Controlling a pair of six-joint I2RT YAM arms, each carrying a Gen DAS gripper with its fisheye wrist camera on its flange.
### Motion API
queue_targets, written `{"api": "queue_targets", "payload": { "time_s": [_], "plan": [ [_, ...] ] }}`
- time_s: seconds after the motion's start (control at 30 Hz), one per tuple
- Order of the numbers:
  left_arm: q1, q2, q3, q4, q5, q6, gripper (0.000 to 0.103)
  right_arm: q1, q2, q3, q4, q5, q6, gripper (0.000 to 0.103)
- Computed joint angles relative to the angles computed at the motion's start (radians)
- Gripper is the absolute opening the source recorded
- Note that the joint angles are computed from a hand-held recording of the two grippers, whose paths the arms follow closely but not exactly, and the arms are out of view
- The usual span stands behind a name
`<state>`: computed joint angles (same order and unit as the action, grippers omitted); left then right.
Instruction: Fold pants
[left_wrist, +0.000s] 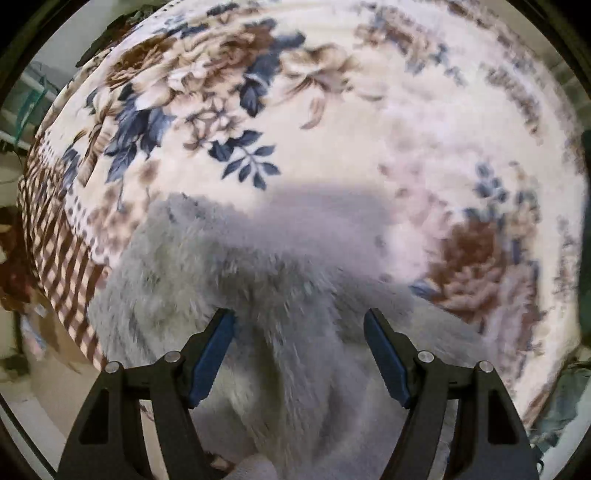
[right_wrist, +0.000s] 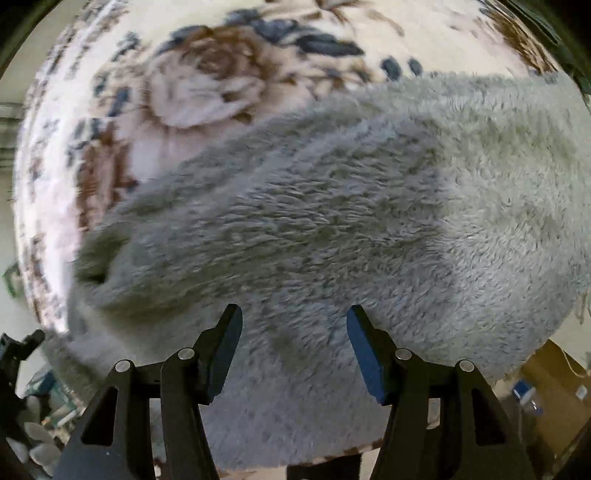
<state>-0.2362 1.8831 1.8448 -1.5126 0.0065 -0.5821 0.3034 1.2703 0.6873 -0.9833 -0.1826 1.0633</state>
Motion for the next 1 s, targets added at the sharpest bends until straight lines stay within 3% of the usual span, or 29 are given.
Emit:
{"api": "queue_targets", "payload": {
  "time_s": [0.03, 0.07, 0.1, 0.17, 0.2, 0.37, 0.47, 0.6, 0.7, 0.83, 0.97, 1.0],
  "plan": [
    [0.008, 0.002, -0.023, 0.022, -0.012, 0.018, 0.063, 0.002, 0.01, -0.003, 0.008, 0.002, 0.007, 0.061],
    [0.015, -0.006, -0.045, 0.031, -0.033, 0.031, 0.038, 0.009, 0.025, 0.003, 0.005, 0.008, 0.015, 0.061],
    [0.027, -0.026, -0.073, 0.043, -0.043, 0.045, 0.028, 0.021, 0.039, 0.012, 0.008, 0.012, 0.028, 0.061],
    [0.071, -0.119, -0.166, 0.098, -0.024, 0.075, 0.013, 0.05, 0.048, 0.035, -0.002, 0.023, 0.041, 0.061],
    [0.096, -0.166, -0.203, 0.109, -0.012, 0.094, 0.01, 0.058, 0.051, 0.047, -0.013, 0.027, 0.039, 0.061],
    [0.296, -0.43, -0.381, 0.095, -0.026, 0.224, 0.008, 0.186, 0.109, 0.145, -0.017, -0.005, 0.115, 0.061],
    [0.455, -0.494, -0.475, 0.079, 0.004, 0.293, 0.008, 0.285, 0.138, 0.2, -0.001, -0.036, 0.162, 0.061],
    [0.551, -0.533, -0.568, 0.102, 0.032, 0.341, 0.008, 0.356, 0.161, 0.239, 0.018, -0.072, 0.218, 0.061],
    [0.559, -0.558, -0.596, 0.113, 0.041, 0.374, 0.008, 0.39, 0.19, 0.28, -0.046, -0.062, 0.232, 0.061],
    [0.546, -0.578, -0.609, 0.134, 0.034, 0.405, 0.008, 0.387, 0.146, 0.209, -0.019, -0.071, 0.245, 0.061],
    [0.542, -0.572, -0.62, 0.147, 0.038, 0.395, 0.008, 0.383, 0.311, 0.191, 0.091, -0.066, 0.18, 0.061],
    [0.536, -0.569, -0.621, 0.154, 0.033, 0.394, 0.008, 0.4, 0.356, 0.205, 0.105, -0.04, 0.166, 0.054]
  ]
}}
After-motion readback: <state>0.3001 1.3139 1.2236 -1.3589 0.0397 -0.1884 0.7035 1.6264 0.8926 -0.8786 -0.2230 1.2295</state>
